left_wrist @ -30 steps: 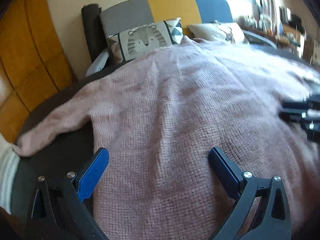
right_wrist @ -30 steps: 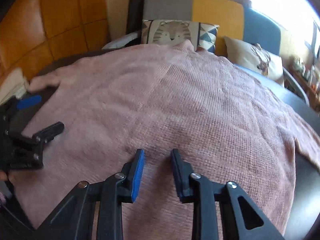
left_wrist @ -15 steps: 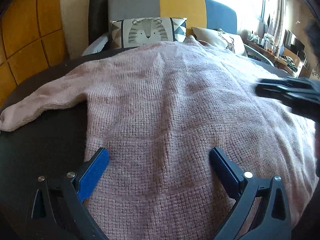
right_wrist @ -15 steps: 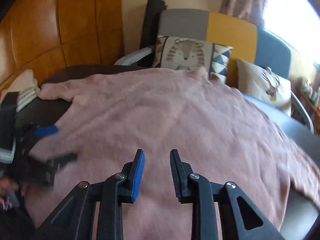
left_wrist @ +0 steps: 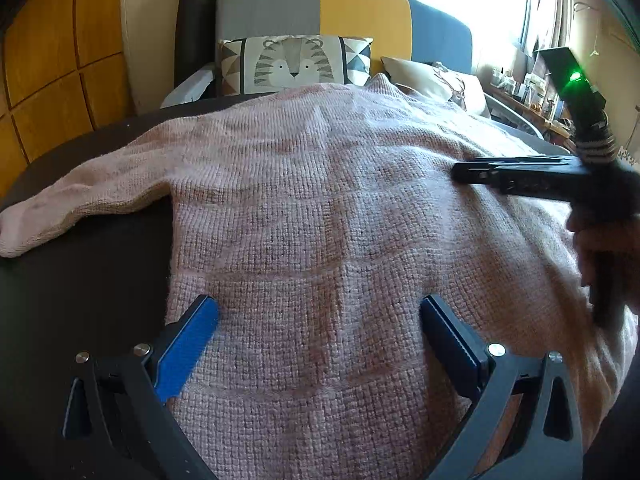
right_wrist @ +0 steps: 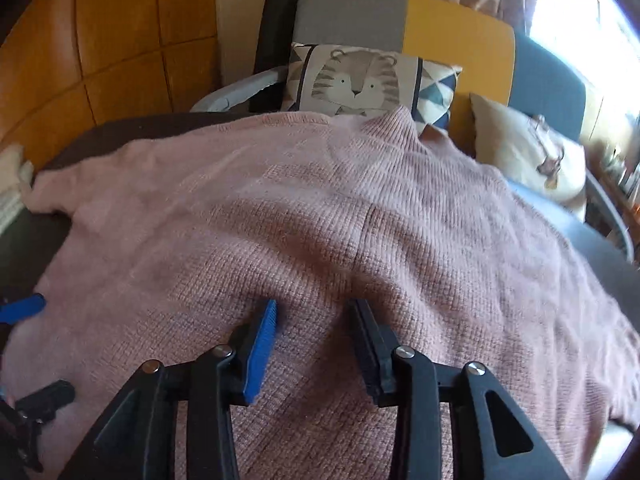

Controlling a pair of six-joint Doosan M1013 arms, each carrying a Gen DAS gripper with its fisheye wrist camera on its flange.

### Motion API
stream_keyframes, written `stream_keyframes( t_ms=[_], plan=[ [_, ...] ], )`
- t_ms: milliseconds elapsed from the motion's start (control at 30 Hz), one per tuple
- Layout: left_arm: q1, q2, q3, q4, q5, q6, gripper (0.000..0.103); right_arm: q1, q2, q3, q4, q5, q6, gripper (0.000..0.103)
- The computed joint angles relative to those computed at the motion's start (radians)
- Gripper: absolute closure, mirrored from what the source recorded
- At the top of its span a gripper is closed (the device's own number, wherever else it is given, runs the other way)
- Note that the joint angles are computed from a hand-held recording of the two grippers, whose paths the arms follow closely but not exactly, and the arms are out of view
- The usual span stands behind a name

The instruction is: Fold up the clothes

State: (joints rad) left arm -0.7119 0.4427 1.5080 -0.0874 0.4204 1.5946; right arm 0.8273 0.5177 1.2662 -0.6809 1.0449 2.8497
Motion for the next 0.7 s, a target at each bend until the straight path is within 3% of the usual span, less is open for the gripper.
stream_keyframes(
  t_ms=[167,200,233,333,433,533,700],
  plan=[
    [-0.001,0.000,-0.002,0.006,0.007,-0.008,0.001,0.034,-0.065,0.073,-0.064,-0.011,0.128,0.067],
    [-0.001,0.000,-0.003,0.007,0.008,-0.009,0.001,0.037,-0.078,0.089,-0.066,-0.001,0.144,0.069],
    [-0.002,0.000,-0.003,0.009,0.009,-0.011,0.001,0.035,-0.096,0.113,-0.053,0.009,0.157,0.077],
    [-0.003,0.000,-0.004,0.014,0.011,-0.017,0.001,0.027,-0.125,0.160,-0.015,0.092,0.156,0.082],
    [-0.003,0.001,-0.006,0.016,0.014,-0.018,0.001,0.020,-0.179,0.240,-0.019,0.109,0.249,0.085],
    [-0.003,0.001,-0.008,0.017,0.017,-0.018,0.001,0.016,-0.212,0.294,-0.032,0.134,0.300,0.085],
    [-0.002,0.002,-0.009,0.020,0.019,-0.019,0.000,0.006,-0.247,0.332,-0.030,0.108,0.368,0.085]
  ],
)
